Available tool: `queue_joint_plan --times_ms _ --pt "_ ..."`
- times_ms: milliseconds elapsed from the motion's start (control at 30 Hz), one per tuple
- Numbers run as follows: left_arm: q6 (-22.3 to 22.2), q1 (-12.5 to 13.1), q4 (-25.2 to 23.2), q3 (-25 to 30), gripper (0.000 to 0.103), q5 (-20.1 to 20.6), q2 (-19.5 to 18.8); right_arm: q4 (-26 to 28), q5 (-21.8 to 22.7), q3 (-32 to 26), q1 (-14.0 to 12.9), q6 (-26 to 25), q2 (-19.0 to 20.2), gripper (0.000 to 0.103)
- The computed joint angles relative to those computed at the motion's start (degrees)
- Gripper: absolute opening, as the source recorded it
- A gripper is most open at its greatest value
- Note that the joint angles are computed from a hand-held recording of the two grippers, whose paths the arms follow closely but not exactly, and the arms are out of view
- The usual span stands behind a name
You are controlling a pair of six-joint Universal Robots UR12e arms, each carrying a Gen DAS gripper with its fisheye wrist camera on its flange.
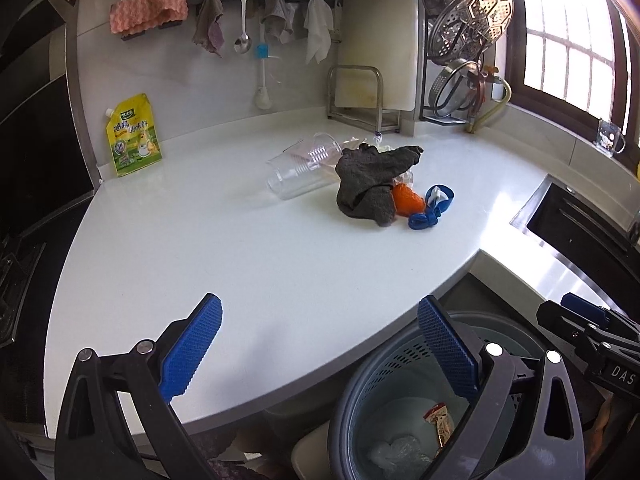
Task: Collect trash
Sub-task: 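Reach the right tool to the blue strap and close on it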
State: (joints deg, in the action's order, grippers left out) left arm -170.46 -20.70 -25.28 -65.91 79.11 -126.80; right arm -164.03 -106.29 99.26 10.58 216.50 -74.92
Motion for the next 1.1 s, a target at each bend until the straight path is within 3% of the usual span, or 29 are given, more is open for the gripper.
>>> queue_joint_plan --times_ms 500,933,1100 --pt "-3.5 0.0 -5.1 9.9 0.096 0.7 -5.7 2.7 2.0 -5.6 -2.6 -2.4 3.8 0.07" --pt "-4.4 -0.6 -10.2 18.8 0.096 2.5 -10.9 6.2 4.6 -12.1 -4.6 -4.3 8.1 0.07" --pt "-3.7 -1.0 -10.7 21.4 0.096 3.7 -12.3 8.6 3.7 -15.2 -4.8 -4.7 9.9 0.07"
